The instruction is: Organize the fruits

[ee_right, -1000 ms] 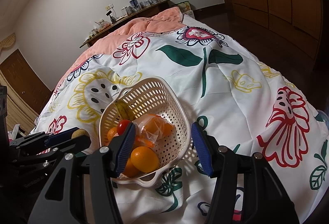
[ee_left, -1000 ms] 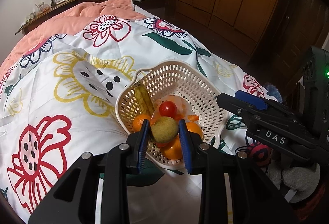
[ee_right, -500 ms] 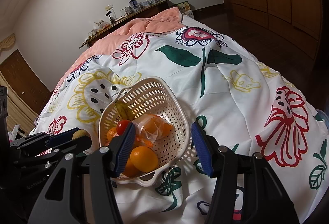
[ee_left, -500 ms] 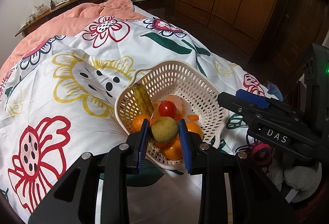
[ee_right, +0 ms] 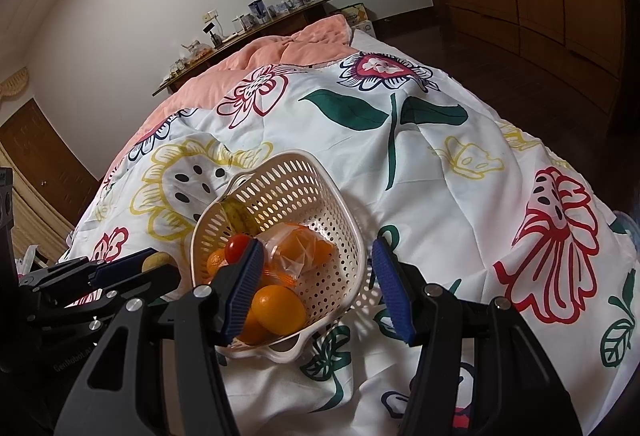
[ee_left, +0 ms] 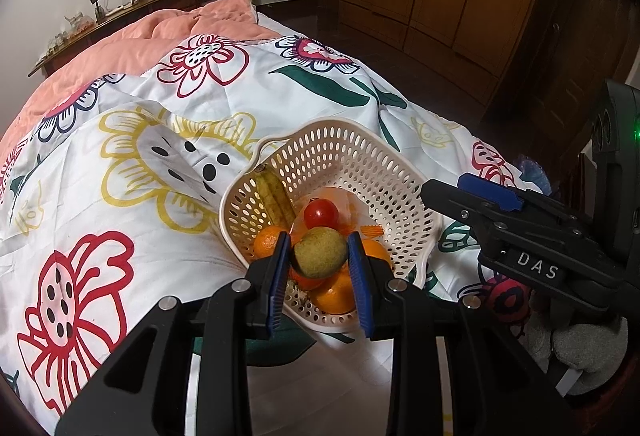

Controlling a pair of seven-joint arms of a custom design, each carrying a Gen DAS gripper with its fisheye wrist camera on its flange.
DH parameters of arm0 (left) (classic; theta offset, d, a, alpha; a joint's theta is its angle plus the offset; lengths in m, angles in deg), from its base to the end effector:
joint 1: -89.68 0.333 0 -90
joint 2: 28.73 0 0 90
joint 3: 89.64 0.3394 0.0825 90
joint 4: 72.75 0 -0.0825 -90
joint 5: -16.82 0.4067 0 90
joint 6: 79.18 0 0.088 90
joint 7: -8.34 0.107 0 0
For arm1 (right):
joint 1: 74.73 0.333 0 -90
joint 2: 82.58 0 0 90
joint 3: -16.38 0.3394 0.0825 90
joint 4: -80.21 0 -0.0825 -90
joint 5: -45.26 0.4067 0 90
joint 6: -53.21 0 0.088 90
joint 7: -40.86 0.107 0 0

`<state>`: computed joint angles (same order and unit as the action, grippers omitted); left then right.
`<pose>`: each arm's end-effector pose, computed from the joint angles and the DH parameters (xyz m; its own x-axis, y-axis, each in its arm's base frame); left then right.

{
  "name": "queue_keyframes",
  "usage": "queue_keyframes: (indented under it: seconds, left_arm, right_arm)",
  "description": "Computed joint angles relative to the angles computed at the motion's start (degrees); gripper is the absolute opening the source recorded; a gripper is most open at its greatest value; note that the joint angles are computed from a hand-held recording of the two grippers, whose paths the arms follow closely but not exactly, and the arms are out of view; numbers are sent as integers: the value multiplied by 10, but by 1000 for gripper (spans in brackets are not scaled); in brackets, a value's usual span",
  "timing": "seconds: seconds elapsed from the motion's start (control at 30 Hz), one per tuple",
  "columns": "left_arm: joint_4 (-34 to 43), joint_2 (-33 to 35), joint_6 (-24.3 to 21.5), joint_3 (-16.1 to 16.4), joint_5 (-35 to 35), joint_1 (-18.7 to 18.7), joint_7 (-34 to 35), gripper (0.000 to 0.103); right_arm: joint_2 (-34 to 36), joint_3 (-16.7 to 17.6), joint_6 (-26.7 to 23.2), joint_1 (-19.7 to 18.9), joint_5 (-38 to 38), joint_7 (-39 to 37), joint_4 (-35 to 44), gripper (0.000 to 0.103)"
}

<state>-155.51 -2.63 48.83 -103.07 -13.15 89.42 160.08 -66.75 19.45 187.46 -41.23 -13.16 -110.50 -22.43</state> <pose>0.7356 -0.1603 0.4886 -0.8603 -0.5055 0.0652 -0.4382 0.6682 -0.6013 0.5604 0.3959 0.4431 -0.5661 -0.7485 -0.3454 -0.4247 0.6239 -0.6560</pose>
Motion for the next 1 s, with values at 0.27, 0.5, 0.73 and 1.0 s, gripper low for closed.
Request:
queue_keyframes:
  seconds: [0.27,0.5,0.73,1.0]
  left_arm:
    - [0,1,0,0,1,0,0,30]
    - [7,6,-5,1,6,-2,-8,31]
    - [4,5,-3,0,5,0,-9,41]
    - [7,6,-2,-1,0,2,-13,51]
  right_arm:
    - [-1,0,1,0,-1,1,-1,57]
    - [-2,0,0,0,-1,3,-3,58]
    - [-4,2,-5,1,-2,5,-4,61]
    - [-6,5,-13,2,4,-3,0,61]
